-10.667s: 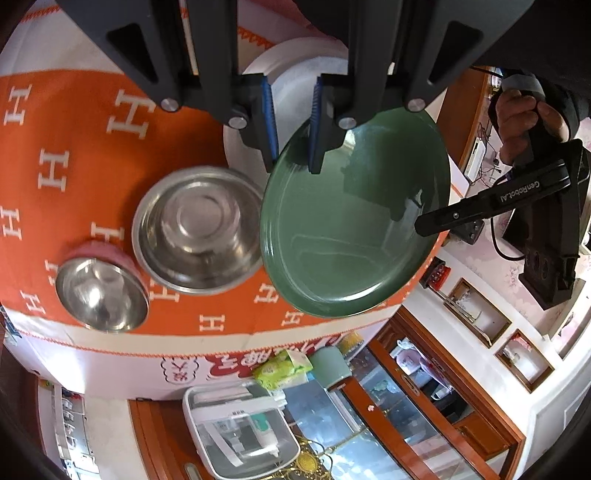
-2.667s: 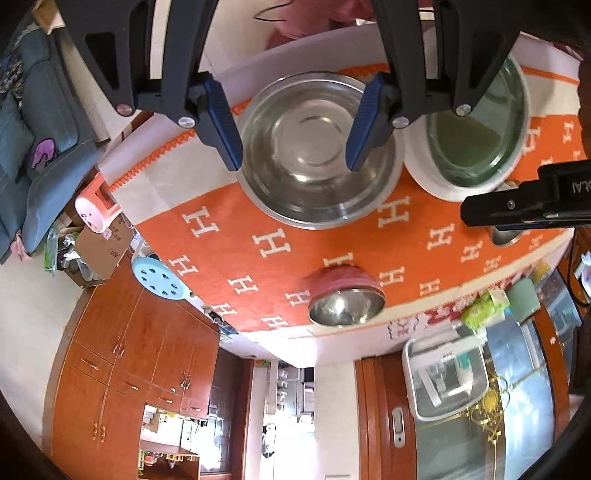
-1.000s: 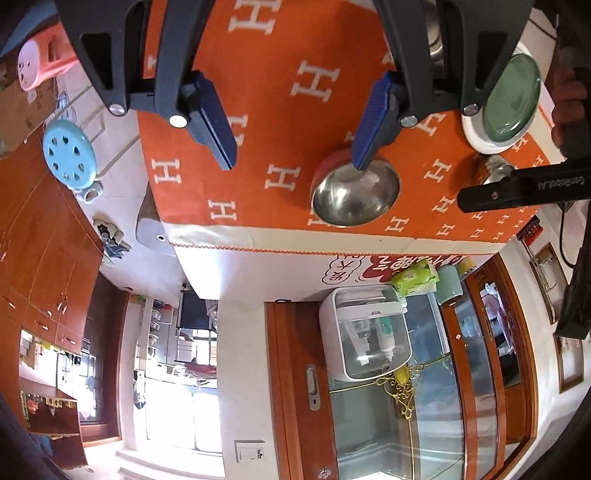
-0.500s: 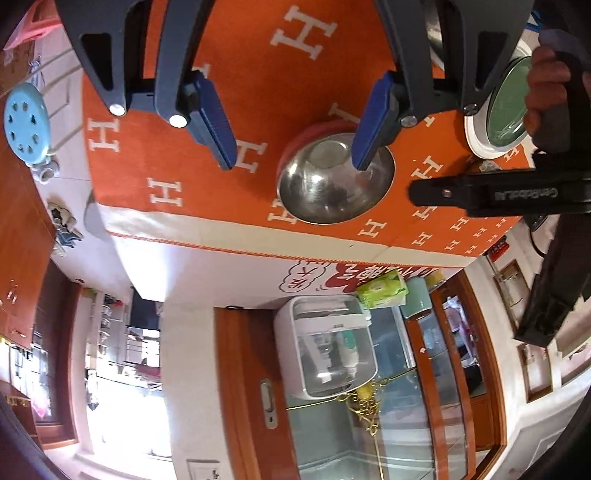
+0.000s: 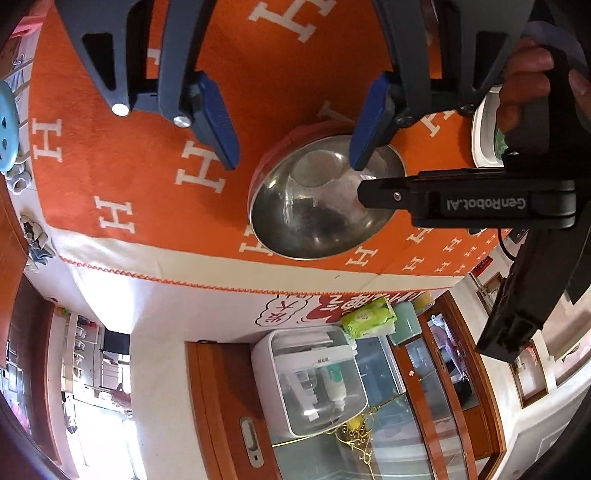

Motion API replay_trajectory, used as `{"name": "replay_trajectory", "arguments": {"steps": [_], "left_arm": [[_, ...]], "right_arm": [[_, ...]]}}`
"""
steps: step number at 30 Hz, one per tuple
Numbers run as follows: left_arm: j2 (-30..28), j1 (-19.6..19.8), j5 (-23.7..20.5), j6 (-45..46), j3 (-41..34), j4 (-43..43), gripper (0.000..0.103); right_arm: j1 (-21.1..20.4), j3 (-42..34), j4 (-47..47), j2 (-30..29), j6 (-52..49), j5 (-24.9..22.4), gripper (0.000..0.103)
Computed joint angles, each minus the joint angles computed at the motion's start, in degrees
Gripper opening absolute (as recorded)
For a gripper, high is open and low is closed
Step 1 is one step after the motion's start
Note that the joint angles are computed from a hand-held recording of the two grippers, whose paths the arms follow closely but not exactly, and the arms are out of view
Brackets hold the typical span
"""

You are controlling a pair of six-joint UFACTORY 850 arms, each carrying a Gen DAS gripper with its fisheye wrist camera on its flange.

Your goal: Organize plates and bowls

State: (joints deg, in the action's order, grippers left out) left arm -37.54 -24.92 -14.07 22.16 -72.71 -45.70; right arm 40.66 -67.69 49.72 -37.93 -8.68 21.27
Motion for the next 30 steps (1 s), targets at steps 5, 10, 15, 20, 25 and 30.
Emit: {"name": "replay_trajectory", "arguments": {"steps": [5, 10, 15, 20, 25, 30], "left_arm": [[-1.81, -0.37, -1.99, -7.74, -1.73, 7.85, 0.075], [-3.29, -0.43, -3.60, -10.80, -2.92, 10.05, 0.054], [-4.49, 0.42, -6.32, -6.10, -3.69, 3.61, 0.050], [-4.39, 0.18, -6.78, -2.48, -3.61, 1.24, 0.039], [-4.06, 0.26, -7.82, 2.34, -3.06, -3.21, 0.025], [-4.07, 1.11, -9.38, 5.71, -2.99, -6.73, 0.020]], "right_arm": [[-0.44, 0.00, -1.01, -0.30, 1.39, -0.89, 0.044], [-1.03, -0.42, 0.66, -0.92, 0.73, -2.58, 0.029], [-1.85, -0.34, -1.60, -1.19, 4.01, -4.51, 0.018], [-1.90, 0.13, -2.96, -0.89, 5.59, -4.83, 0.016], [-2.05, 0.42, -3.48, -0.51, 6.22, -5.90, 0.013], [-2.38, 0.63, -0.25, -0.21, 4.50, -7.88, 0.011]]}}
